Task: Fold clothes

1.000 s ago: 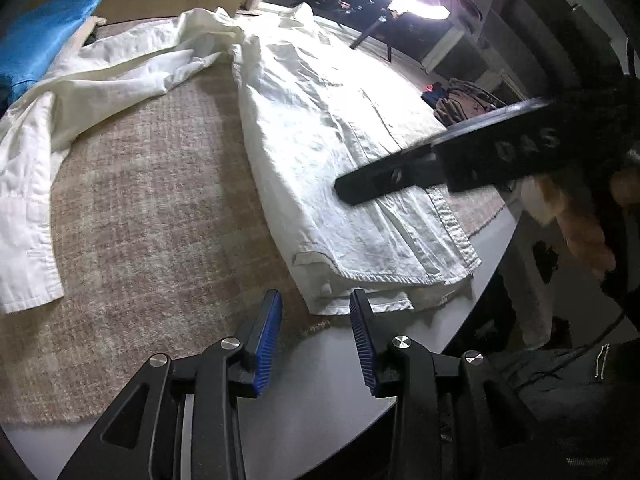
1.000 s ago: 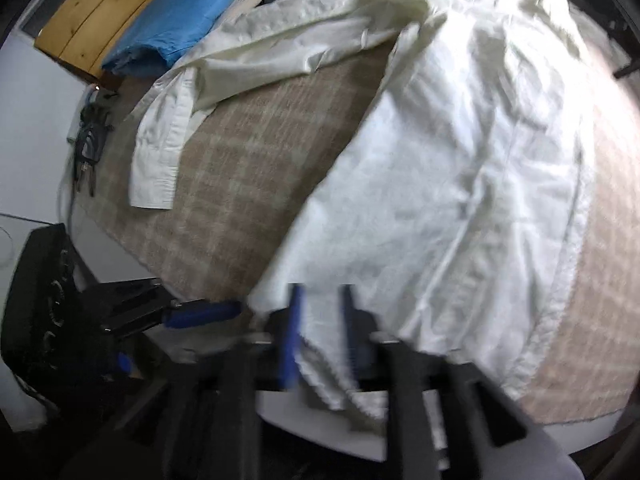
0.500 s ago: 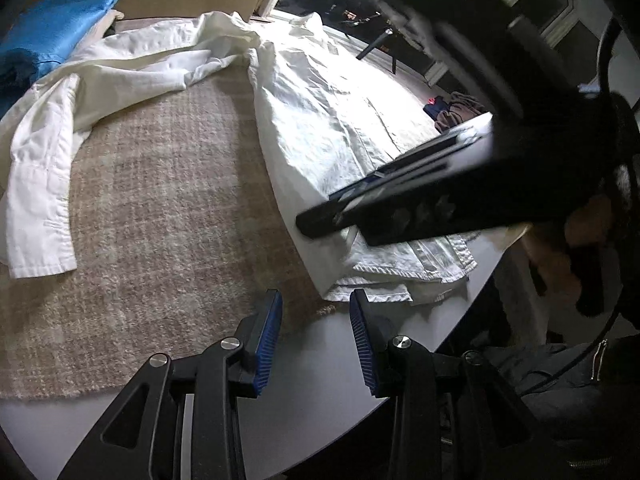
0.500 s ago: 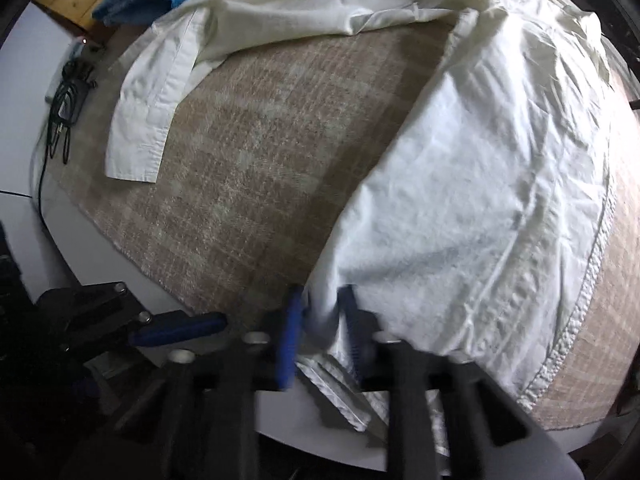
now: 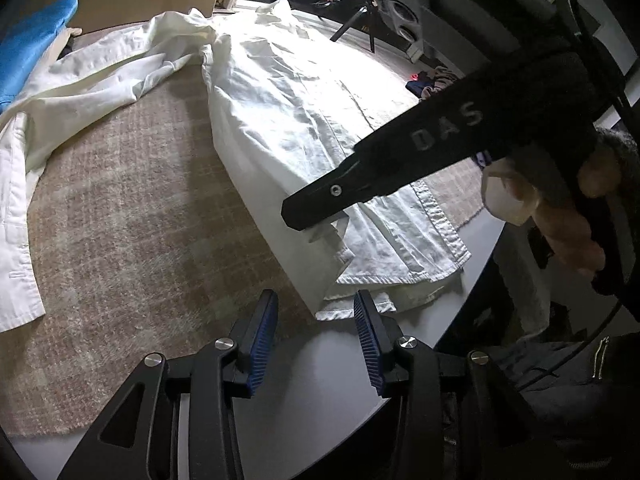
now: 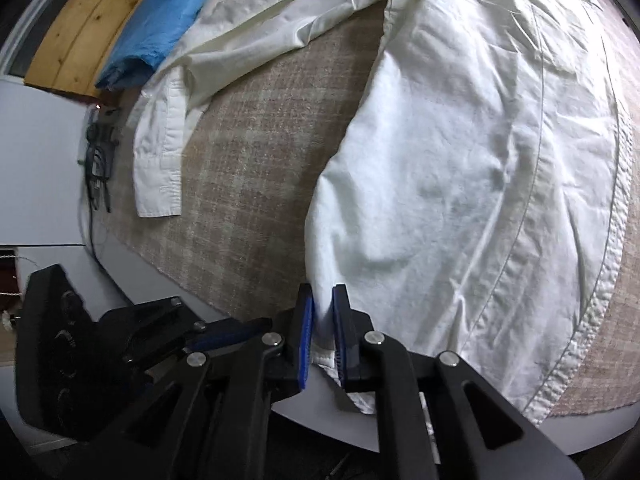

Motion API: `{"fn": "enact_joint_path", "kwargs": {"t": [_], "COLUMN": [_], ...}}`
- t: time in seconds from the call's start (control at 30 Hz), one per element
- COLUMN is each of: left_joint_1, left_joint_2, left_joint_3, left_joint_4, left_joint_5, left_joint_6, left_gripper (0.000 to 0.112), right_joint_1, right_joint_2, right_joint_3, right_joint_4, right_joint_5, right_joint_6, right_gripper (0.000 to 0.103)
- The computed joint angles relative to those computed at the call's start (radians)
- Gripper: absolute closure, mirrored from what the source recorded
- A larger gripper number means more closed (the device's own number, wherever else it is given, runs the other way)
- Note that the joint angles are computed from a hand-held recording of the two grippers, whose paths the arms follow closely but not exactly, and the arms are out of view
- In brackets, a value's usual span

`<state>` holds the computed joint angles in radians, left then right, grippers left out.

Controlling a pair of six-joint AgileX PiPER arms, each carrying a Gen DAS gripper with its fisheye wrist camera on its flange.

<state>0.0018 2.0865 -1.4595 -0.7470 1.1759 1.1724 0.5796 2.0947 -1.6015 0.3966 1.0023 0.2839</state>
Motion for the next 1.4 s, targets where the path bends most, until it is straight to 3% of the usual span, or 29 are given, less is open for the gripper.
{"fn": "enact_joint_path", "kwargs": {"t": [0.3, 0.37, 0.4, 0.53, 0.67, 0.7, 0.73, 0.77, 0.83, 1.07, 1.13, 1.2, 1.27, 1.3, 1.4], "left_joint_1": [-0.032, -0.022, -0.016, 0.010, 0.013, 0.012, 0.015, 0.021, 0.026, 0.031, -0.015, -0.066, -0.082, -0.084, -0.060], "left_joint_2": [0.009, 0.024, 0.032, 0.054, 0.036, 0.026, 0.021, 0.025, 0.010, -0.029, -0.048, -0.022, 0.023, 0.049, 0.052], "left_joint_3": [-0.004, -0.019, -0.028, -0.055, -0.047, -0.039, -0.042, -0.053, -0.048, -0.061, -0.037, -0.054, -0.087, -0.107, -0.103], "left_joint_4": [-0.010, -0.022, -0.023, 0.003, 0.045, 0.054, 0.058, 0.061, 0.037, -0.034, 0.021, 0.105, 0.116, 0.108, 0.069], "left_joint_5": [-0.015, -0.003, 0.001, -0.010, -0.052, -0.065, -0.059, -0.041, -0.031, 0.032, -0.061, -0.113, -0.098, -0.074, -0.062], "left_joint_6": [-0.012, -0.026, -0.040, -0.092, -0.119, -0.124, -0.132, -0.142, -0.147, -0.138, -0.158, -0.229, -0.247, -0.246, -0.220], "left_gripper": [0.079, 0.103, 0.107, 0.108, 0.109, 0.108, 0.100, 0.084, 0.067, 0.057, 0.054, 0.062, 0.108, 0.112, 0.111], "right_joint_1": [-0.061, -0.078, -0.085, -0.071, -0.032, -0.035, -0.038, -0.037, -0.041, -0.056, -0.058, -0.060, -0.063, -0.066, -0.070], "right_joint_2": [-0.010, -0.023, -0.027, 0.003, -0.008, -0.012, -0.015, -0.020, -0.033, -0.095, -0.103, -0.111, -0.123, -0.129, -0.142], "right_joint_3": [0.060, 0.082, 0.093, 0.072, 0.051, 0.052, 0.056, 0.057, 0.062, 0.078, 0.076, 0.075, 0.081, 0.086, 0.094], "right_joint_4": [0.171, 0.183, 0.200, 0.216, 0.097, 0.108, 0.111, 0.102, 0.101, 0.094, 0.090, 0.084, 0.076, 0.072, 0.066], "right_joint_5": [-0.044, -0.046, -0.051, -0.066, -0.074, -0.069, -0.069, -0.071, -0.073, -0.061, -0.055, -0.051, -0.051, -0.050, -0.042], "right_joint_6": [-0.101, -0.114, -0.122, -0.121, -0.089, -0.105, -0.114, -0.110, -0.110, -0.112, -0.110, -0.106, -0.098, -0.096, -0.089], "right_gripper": [0.092, 0.092, 0.092, 0.092, 0.095, 0.096, 0.096, 0.096, 0.096, 0.096, 0.096, 0.096, 0.096, 0.096, 0.096]}}
